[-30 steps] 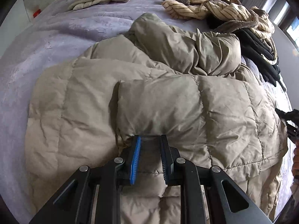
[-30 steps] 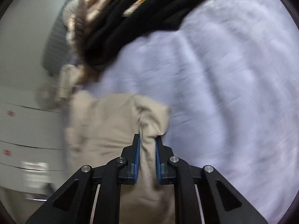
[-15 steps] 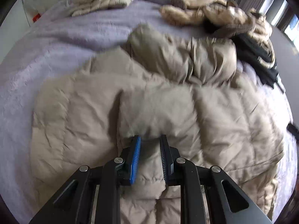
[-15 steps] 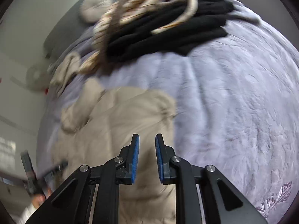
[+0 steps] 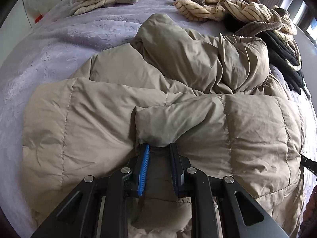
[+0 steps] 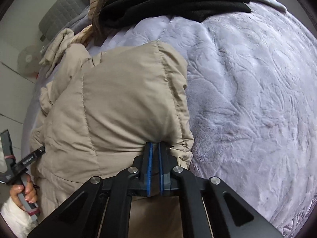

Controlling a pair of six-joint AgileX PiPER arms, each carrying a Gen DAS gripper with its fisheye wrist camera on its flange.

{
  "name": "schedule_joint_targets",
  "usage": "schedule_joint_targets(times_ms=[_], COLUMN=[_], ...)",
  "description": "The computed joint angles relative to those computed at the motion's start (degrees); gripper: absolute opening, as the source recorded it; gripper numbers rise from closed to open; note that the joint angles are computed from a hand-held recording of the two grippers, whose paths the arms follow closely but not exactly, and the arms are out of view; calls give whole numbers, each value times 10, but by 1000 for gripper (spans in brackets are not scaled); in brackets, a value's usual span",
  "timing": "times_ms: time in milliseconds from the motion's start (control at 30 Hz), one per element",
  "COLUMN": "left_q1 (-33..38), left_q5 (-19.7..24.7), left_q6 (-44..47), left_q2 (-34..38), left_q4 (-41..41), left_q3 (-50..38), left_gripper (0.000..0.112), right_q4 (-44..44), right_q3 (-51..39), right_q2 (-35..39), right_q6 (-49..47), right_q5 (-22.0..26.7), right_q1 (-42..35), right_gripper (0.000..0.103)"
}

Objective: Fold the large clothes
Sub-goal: 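Fold the jacket side inward with both tools toward the center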

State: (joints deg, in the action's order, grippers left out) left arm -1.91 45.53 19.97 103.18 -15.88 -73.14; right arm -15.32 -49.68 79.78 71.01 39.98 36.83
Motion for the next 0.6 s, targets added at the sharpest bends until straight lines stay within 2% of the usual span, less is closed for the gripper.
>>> schedule_joint_targets(times_ms=[100,233,367,600], left_q1=[-4,-23,-11,29], left_q5=[1,16,25,49], left_q6=[-9,-52,-40,-12], left_q2=[-6,-35,-85,-135], left_q4=[10,41,45,52], left_q3=[3,10,38,76], left_gripper=[22,22,22,22], right_q4=[-19,-12,-28,-28], right_q3=[-25,-43,-55,-64], right_q2=[11,6,-20,-56], right_q6=[9,5,30,60], right_q5=[41,72,110,156], right_q1=[23,28,55,90], right_gripper=[4,4,9,9])
